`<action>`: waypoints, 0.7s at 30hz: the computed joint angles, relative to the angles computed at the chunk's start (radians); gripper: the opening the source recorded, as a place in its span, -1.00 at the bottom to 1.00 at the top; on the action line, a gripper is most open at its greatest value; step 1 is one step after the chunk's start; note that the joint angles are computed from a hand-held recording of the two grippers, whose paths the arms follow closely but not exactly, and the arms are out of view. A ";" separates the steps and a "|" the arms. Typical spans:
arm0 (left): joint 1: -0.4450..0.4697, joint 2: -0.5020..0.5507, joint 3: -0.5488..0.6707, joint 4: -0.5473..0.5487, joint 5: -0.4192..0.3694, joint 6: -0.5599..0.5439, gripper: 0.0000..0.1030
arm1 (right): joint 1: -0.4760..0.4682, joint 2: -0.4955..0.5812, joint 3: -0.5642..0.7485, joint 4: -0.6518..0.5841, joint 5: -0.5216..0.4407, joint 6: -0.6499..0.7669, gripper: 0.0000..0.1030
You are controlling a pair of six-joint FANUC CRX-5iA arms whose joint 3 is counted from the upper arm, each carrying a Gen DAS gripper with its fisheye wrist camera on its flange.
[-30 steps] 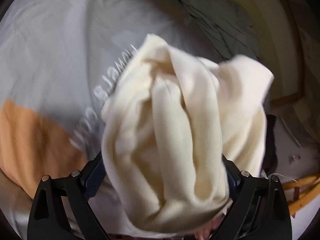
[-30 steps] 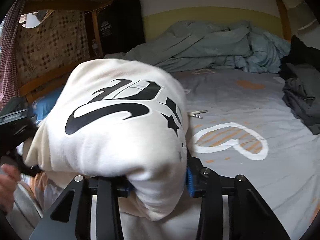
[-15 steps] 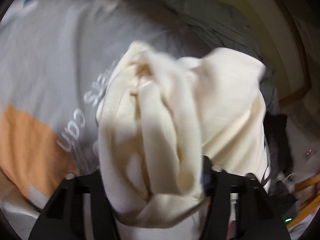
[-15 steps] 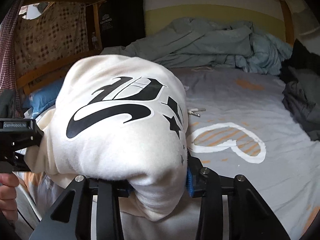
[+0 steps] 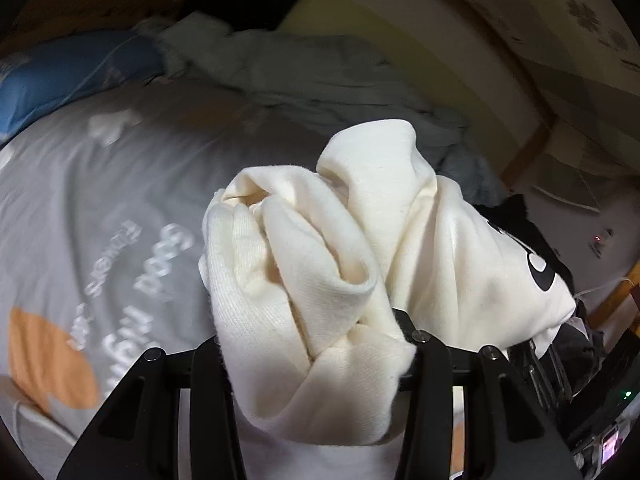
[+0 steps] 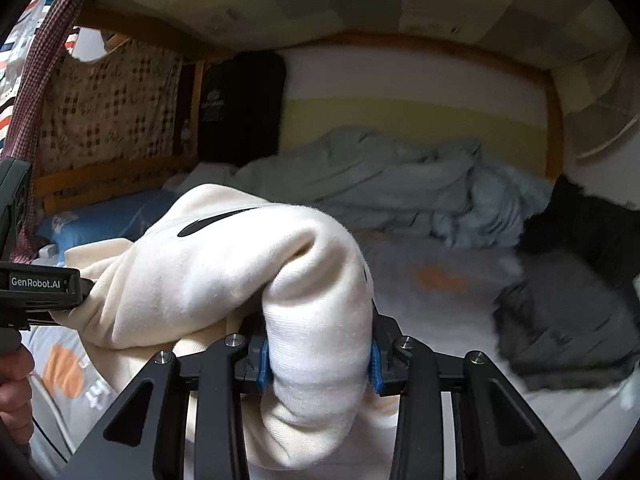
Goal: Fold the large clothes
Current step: 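Carry the rolled hoodie onto the dark grey jacket with both grippers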
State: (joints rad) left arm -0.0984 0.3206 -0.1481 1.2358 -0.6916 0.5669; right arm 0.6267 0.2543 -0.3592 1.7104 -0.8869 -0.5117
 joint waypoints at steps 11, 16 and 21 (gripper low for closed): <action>-0.290 0.106 0.160 0.364 0.063 -0.357 -0.14 | -0.141 -0.212 -0.171 0.156 -0.195 0.013 -0.26; -0.433 0.255 0.351 0.483 0.034 -0.445 -0.14 | -0.292 -0.316 -0.279 0.255 -0.252 -0.004 -0.26; -0.566 0.419 0.535 0.567 0.116 -0.546 -0.14 | -0.517 -0.295 -0.358 0.416 -0.332 -0.145 -0.25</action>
State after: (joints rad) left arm -0.6640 0.7393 0.3874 1.8029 -0.5759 0.0211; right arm 0.1100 -0.0405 -0.7169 2.1263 -1.2185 -0.6564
